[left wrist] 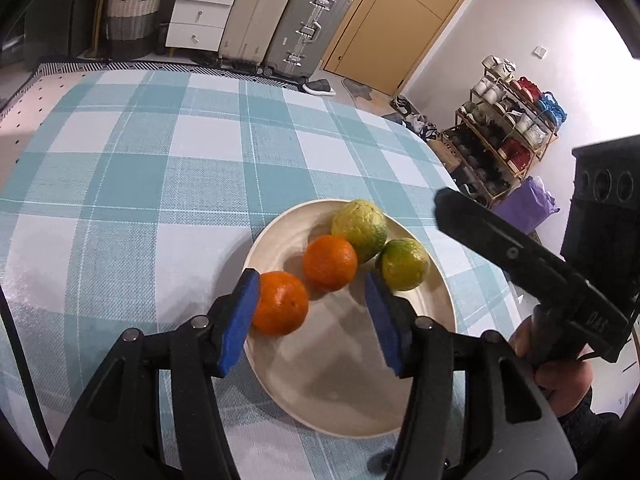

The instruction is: Organize fruits

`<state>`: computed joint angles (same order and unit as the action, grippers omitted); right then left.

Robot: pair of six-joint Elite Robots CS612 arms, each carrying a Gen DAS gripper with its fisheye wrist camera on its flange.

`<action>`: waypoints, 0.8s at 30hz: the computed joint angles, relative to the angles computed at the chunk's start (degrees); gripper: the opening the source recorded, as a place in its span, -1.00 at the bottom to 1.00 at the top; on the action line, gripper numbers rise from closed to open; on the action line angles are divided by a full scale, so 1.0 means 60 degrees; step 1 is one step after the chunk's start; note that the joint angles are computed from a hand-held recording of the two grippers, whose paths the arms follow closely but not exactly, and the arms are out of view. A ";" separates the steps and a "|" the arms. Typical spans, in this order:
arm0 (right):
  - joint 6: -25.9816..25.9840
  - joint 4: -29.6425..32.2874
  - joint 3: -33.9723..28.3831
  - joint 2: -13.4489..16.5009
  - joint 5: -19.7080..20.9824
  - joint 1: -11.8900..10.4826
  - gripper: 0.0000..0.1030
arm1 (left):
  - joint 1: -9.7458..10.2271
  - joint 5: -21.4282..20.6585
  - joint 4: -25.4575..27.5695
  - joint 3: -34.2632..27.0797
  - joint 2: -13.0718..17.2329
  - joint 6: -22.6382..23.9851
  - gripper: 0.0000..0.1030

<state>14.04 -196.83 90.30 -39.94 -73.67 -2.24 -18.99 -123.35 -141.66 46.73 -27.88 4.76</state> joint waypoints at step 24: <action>0.0762 -0.1821 0.2059 -0.0864 -0.0692 0.0031 0.72 | -0.0059 0.1501 -0.2839 0.3392 -0.1879 0.0074 0.56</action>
